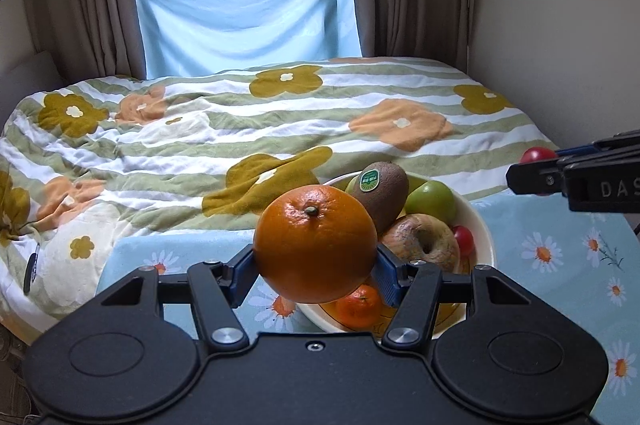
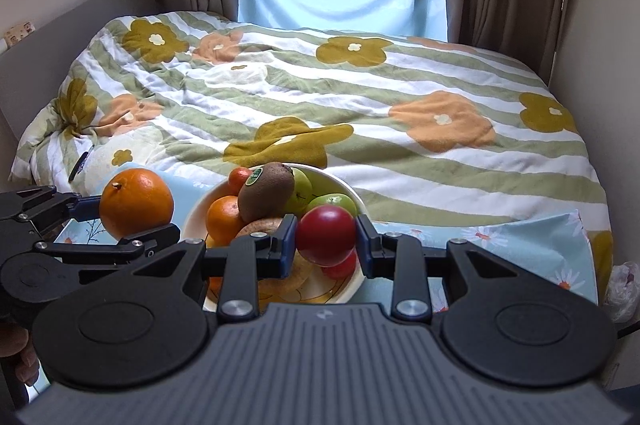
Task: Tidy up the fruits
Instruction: 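Carry orange and tomato to the bowl, opening the left tool over it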
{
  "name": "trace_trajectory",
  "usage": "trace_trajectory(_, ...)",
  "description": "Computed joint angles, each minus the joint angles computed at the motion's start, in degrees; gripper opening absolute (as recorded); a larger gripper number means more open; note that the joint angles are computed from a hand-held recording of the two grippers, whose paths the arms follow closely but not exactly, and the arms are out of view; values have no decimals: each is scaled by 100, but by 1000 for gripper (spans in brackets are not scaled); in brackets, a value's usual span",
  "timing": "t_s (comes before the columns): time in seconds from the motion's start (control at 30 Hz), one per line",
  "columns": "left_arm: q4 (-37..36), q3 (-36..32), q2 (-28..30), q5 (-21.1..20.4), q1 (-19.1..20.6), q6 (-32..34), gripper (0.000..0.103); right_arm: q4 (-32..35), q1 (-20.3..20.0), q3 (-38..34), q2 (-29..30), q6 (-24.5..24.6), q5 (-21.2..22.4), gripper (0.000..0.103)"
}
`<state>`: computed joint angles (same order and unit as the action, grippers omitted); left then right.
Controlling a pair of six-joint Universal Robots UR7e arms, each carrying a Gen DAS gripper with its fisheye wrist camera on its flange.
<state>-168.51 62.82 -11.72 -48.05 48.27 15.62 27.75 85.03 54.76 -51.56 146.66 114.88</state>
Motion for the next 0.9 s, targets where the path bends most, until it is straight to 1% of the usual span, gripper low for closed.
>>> trace_trajectory(0.17,384,-360,194,-94,174,-8,64,159,-30,-444,323,53,78,46)
trace_trajectory(0.37,572,-556,307,-155,250,59,65,295,-51,-775,568,192,157,46)
trace_trajectory(0.47,842,-631,310,-202,289,-160,66,363,-56,-891,654,241,169,46)
trace_trajectory(0.5,926,-652,303,-256,306,-252,68,372,-55,-910,671,248,171,46)
trace_trajectory(0.53,841,-595,272,-313,316,-246,78,381,-52,-928,685,259,168,46)
trace_trajectory(0.57,696,-534,247,-344,319,-187,93,379,-51,-932,688,259,160,46)
trace_trajectory(0.6,537,-472,225,-349,308,-114,99,374,-49,-932,693,261,154,46)
trace_trajectory(0.63,390,-414,205,-366,301,-52,101,361,-44,-926,696,262,149,46)
trace_trajectory(0.7,370,-369,158,-441,293,-53,101,336,-35,-890,680,267,136,46)
trace_trajectory(0.9,107,-71,-14,-407,194,13,101,289,9,-774,622,245,128,46)
